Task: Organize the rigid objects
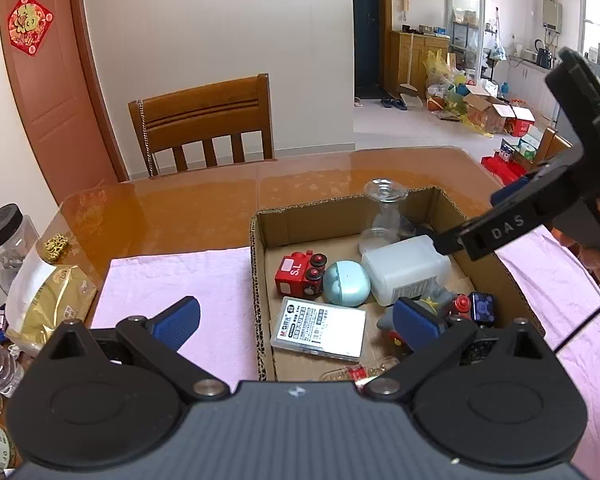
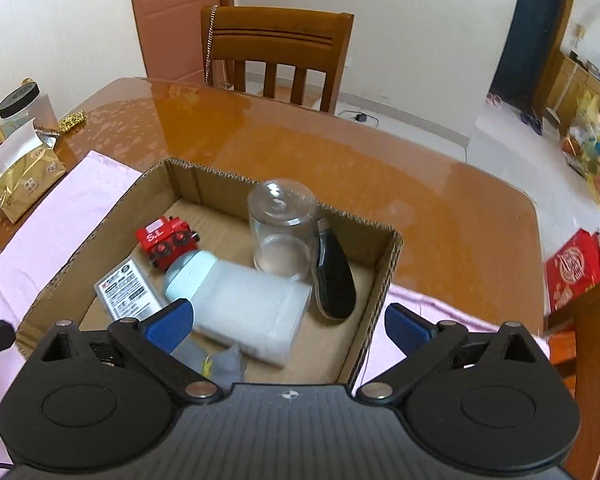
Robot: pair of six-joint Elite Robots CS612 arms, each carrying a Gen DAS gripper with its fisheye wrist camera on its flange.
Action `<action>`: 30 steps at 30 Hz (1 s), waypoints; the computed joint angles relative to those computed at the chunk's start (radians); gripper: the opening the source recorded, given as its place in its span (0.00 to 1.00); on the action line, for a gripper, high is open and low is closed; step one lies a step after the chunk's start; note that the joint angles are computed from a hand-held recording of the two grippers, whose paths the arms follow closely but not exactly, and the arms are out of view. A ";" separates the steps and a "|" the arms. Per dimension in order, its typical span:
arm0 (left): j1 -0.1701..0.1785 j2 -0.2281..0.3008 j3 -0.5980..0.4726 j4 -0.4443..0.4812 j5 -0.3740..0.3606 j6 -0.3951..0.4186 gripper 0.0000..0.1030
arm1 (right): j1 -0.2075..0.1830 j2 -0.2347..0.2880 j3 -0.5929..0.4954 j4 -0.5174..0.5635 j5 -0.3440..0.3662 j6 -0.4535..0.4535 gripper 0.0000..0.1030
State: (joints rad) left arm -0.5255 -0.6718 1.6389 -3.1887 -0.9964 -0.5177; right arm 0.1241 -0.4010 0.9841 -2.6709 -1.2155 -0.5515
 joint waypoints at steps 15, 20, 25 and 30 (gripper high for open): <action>-0.018 -0.063 0.049 0.146 -0.019 -0.117 0.99 | 0.033 -0.161 0.298 -0.105 -0.279 0.163 1.00; -0.021 -0.088 0.055 0.234 -0.054 -0.178 0.99 | 0.037 -0.213 0.399 -0.156 -0.299 0.257 1.00; -0.027 -0.106 0.063 0.261 -0.061 -0.202 0.99 | 0.026 -0.249 0.458 -0.201 -0.254 0.359 1.00; -0.033 -0.122 0.070 0.269 -0.048 -0.205 0.99 | 0.024 -0.265 0.480 -0.248 -0.247 0.375 1.00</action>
